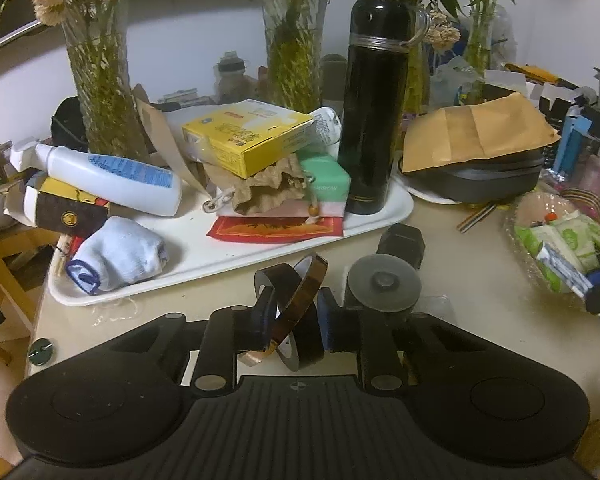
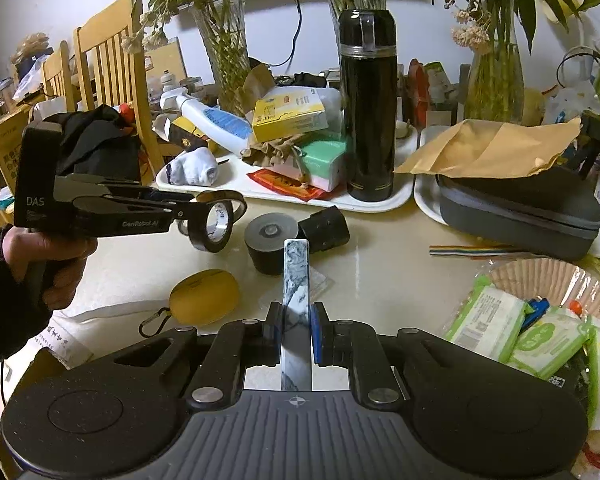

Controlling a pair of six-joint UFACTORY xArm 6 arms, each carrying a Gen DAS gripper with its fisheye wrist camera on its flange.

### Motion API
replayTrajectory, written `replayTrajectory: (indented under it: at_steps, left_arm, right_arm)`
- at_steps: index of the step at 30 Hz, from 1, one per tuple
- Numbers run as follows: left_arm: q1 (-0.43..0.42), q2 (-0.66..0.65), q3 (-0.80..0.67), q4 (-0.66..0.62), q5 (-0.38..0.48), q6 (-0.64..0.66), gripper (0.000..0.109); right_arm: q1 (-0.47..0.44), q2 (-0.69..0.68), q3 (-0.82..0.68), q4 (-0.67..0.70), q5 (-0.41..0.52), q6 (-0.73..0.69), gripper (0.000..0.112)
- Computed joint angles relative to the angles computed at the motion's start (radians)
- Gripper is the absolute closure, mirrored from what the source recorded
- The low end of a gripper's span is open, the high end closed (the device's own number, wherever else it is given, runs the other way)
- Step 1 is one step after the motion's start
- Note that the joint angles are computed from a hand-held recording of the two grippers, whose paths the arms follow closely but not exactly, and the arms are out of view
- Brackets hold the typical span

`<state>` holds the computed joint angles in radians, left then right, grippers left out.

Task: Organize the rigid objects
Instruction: 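Lift the stick with the right gripper while the left grasps the copper-taped black tape roll, then carry the tape roll with the left gripper into the box while the right drops the stick in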

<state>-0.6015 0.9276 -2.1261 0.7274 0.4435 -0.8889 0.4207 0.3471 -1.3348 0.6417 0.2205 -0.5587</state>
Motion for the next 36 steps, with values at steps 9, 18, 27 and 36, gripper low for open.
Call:
replayTrajectory:
  at_steps: [9,18,27,36]
  left_arm:
    - [0.008,-0.107,0.12,0.094,-0.019,-0.155,0.098]
    - [-0.007,-0.186,0.19,0.117,-0.003,-0.215,0.098]
    - [-0.032,-0.304,0.32,0.031,0.012,-0.278,0.098]
    - [-0.074,-0.43,0.462,0.053,-0.037,-0.333,0.098]
  right_arm:
    - [0.009,-0.015,0.015,0.005,-0.003,-0.002,0.095]
    - [0.019,-0.036,0.023,0.001,0.007,0.005,0.095]
    - [0.017,-0.062,0.04,-0.054,0.038,0.102,0.096]
    - [0.026,-0.128,0.097,-0.045,0.056,0.117,0.096]
